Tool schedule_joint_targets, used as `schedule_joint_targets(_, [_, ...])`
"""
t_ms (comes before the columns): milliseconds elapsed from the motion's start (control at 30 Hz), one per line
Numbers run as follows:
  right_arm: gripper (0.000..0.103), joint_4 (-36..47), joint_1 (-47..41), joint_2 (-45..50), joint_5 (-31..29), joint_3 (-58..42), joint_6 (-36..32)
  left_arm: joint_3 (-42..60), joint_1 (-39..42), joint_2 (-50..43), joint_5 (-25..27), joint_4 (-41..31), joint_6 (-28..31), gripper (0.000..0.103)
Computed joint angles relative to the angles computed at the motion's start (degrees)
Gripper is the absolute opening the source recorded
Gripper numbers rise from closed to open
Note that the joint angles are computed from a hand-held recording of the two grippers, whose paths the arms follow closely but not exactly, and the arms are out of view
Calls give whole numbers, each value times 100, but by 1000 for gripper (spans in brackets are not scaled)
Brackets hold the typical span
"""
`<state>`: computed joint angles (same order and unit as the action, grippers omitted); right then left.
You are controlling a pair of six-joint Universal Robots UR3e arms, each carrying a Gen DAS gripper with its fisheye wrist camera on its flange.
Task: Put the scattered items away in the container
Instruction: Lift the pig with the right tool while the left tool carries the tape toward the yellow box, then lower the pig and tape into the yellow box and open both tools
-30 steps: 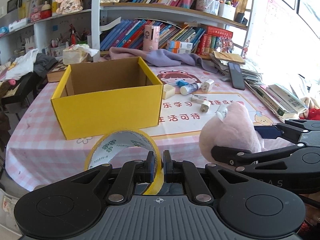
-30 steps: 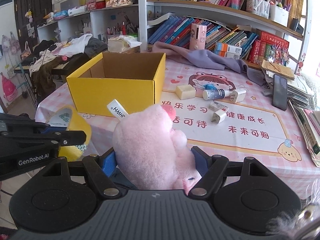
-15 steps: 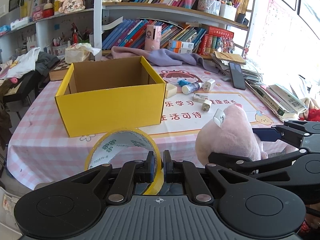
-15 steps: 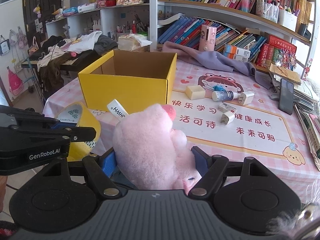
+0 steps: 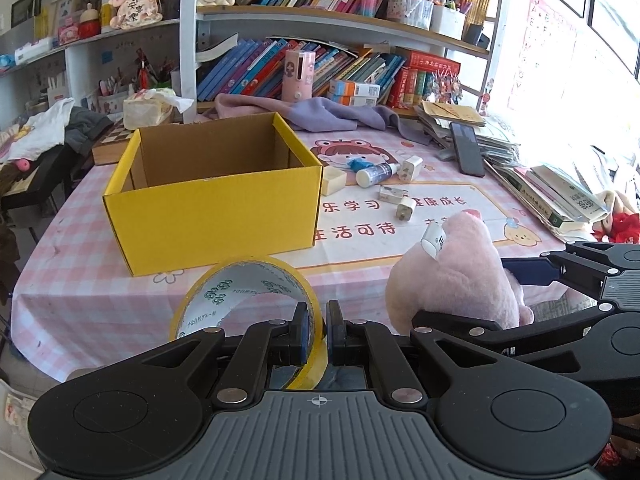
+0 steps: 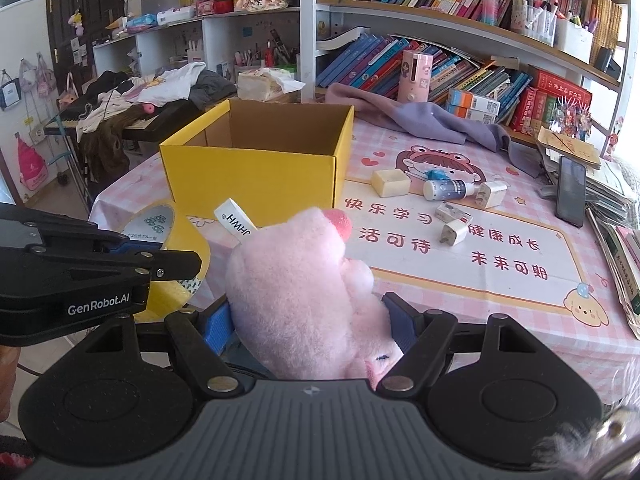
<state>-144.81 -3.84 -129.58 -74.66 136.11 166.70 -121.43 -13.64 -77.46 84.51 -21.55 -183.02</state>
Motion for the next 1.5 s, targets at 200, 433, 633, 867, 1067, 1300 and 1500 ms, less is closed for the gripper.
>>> schedule_joint_targets(200, [75,-325,210,398,-24,-118,40,-99,113,116,51,53,-37,7])
schedule_joint_targets(433, [75,-1080,491,1108,90,-346,-40,-166,206,273,460,180,-248,7])
schedule_joint_targets(633, [75,-1770,398,1503,248,-475,9,152,-42,-50,975,465,-59,8])
schedule_joint_targets(867, [75,-2844,22,2454,676,-1133,61,981,-152,-923,1271,1264,562,8])
schedule_joint_targets(1067, [75,-2718,-72,3791,882,-2778,69,2295,65,-1908,1048,1293,818,8])
schedule_joint_targets(1300, [75,-1543,138,5621,1046,-5570,-318,4278,410,-3277,1027,604,746,8])
schedule_joint_targets(1500, [75,-537,213,6943,1050,-7497,-546,5833,585,-4301,951,-137,543,8])
